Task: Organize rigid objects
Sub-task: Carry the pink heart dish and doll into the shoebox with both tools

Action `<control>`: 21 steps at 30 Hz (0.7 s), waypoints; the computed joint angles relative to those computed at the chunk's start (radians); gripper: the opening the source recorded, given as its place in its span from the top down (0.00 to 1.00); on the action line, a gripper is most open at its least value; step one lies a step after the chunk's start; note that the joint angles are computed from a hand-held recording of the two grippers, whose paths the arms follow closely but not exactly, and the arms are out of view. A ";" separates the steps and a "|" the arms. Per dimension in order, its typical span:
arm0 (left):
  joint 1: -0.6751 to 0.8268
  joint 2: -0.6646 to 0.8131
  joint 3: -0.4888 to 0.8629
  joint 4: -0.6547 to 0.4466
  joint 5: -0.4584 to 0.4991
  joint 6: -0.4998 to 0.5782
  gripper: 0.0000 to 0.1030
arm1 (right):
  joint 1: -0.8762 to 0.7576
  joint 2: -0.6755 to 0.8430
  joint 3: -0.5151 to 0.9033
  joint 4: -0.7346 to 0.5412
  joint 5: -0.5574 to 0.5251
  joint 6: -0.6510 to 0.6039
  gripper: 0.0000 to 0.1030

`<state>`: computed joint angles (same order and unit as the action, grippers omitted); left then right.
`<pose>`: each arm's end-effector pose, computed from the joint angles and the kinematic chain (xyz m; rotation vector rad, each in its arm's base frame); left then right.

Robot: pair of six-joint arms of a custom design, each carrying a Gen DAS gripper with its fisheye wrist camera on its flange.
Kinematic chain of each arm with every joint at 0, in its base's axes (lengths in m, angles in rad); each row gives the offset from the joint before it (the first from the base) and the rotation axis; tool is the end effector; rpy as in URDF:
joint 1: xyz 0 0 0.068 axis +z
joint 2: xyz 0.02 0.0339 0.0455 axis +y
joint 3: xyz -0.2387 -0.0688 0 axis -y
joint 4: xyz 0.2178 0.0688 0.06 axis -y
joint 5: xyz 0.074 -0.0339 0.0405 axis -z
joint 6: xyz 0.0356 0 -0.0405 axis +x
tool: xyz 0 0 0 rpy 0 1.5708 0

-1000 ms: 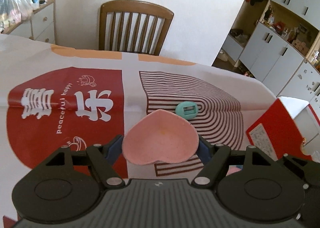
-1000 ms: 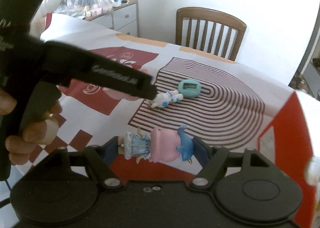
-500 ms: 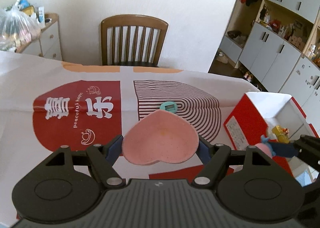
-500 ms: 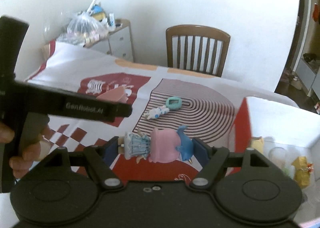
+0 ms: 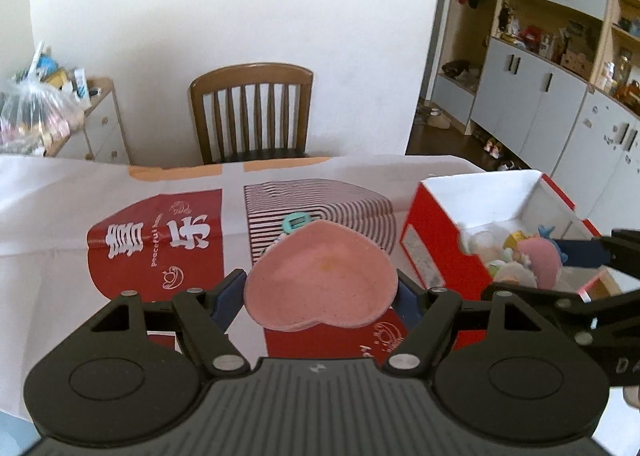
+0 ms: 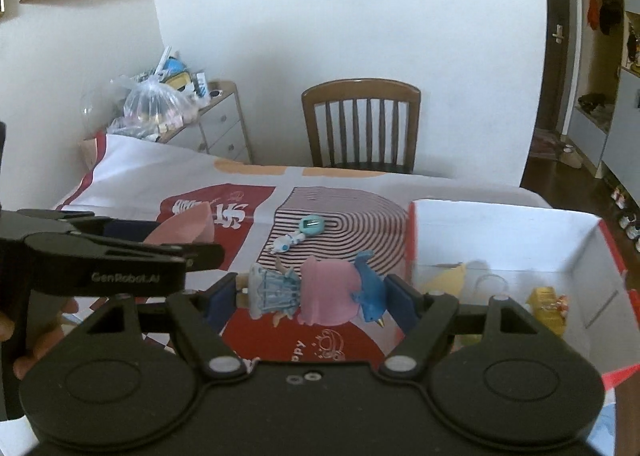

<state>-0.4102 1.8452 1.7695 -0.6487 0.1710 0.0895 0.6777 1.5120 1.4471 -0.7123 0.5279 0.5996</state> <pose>0.3535 -0.1603 0.3143 0.6568 2.2136 -0.3611 0.2464 0.1753 0.3241 0.1637 2.2165 0.0724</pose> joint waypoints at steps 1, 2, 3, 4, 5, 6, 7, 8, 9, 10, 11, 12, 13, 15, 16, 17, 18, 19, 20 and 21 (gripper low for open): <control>-0.017 -0.019 -0.019 0.007 -0.017 0.001 0.26 | 0.001 -0.018 -0.013 -0.005 0.004 0.002 0.26; -0.033 -0.034 -0.034 0.012 -0.036 0.002 0.26 | 0.002 -0.038 -0.028 -0.009 0.007 0.004 0.26; -0.050 -0.047 -0.045 0.014 -0.055 0.001 0.26 | 0.002 -0.059 -0.042 -0.015 0.011 0.006 0.26; -0.066 -0.056 -0.050 0.011 -0.069 -0.004 0.26 | -0.001 -0.082 -0.059 -0.020 0.014 0.005 0.26; -0.079 -0.063 -0.053 0.007 -0.076 -0.010 0.26 | -0.004 -0.102 -0.073 -0.027 0.016 0.006 0.26; -0.095 -0.070 -0.055 0.003 -0.085 -0.017 0.26 | -0.006 -0.122 -0.086 -0.034 0.018 0.008 0.26; -0.112 -0.076 -0.057 0.001 -0.098 -0.021 0.26 | -0.011 -0.145 -0.103 -0.037 0.017 0.006 0.26; -0.130 -0.083 -0.062 0.001 -0.115 -0.025 0.26 | -0.019 -0.166 -0.119 -0.039 0.013 0.000 0.26; -0.147 -0.087 -0.064 0.000 -0.130 -0.029 0.26 | -0.027 -0.189 -0.134 -0.041 0.010 -0.006 0.26; -0.160 -0.090 -0.065 -0.001 -0.139 -0.034 0.26 | -0.036 -0.210 -0.151 -0.042 0.006 -0.013 0.26; -0.178 -0.090 -0.061 -0.006 -0.152 -0.043 0.26 | -0.049 -0.235 -0.171 -0.041 -0.001 -0.024 0.26; -0.195 -0.088 -0.056 -0.011 -0.163 -0.052 0.26 | -0.058 -0.258 -0.189 -0.042 -0.005 -0.032 0.26; -0.212 -0.086 -0.051 -0.015 -0.174 -0.060 0.26 | -0.068 -0.279 -0.205 -0.044 -0.009 -0.040 0.26; -0.248 -0.079 -0.044 -0.017 -0.201 -0.072 0.26 | -0.106 -0.327 -0.244 -0.044 -0.033 -0.061 0.26; -0.266 -0.073 -0.039 -0.019 -0.218 -0.077 0.26 | -0.120 -0.354 -0.262 -0.049 -0.043 -0.068 0.26; -0.281 -0.063 -0.028 -0.024 -0.230 -0.084 0.26 | -0.142 -0.381 -0.282 -0.051 -0.058 -0.078 0.26; -0.298 -0.051 -0.015 -0.028 -0.240 -0.092 0.26 | -0.164 -0.404 -0.299 -0.056 -0.073 -0.087 0.26; -0.315 -0.036 0.000 -0.034 -0.250 -0.101 0.26 | -0.188 -0.426 -0.312 -0.060 -0.090 -0.098 0.26; -0.331 -0.023 0.012 -0.036 -0.261 -0.107 0.26 | -0.220 -0.453 -0.330 -0.065 -0.114 -0.114 0.26; -0.345 -0.008 0.023 -0.037 -0.271 -0.111 0.26 | -0.243 -0.470 -0.340 -0.070 -0.130 -0.127 0.26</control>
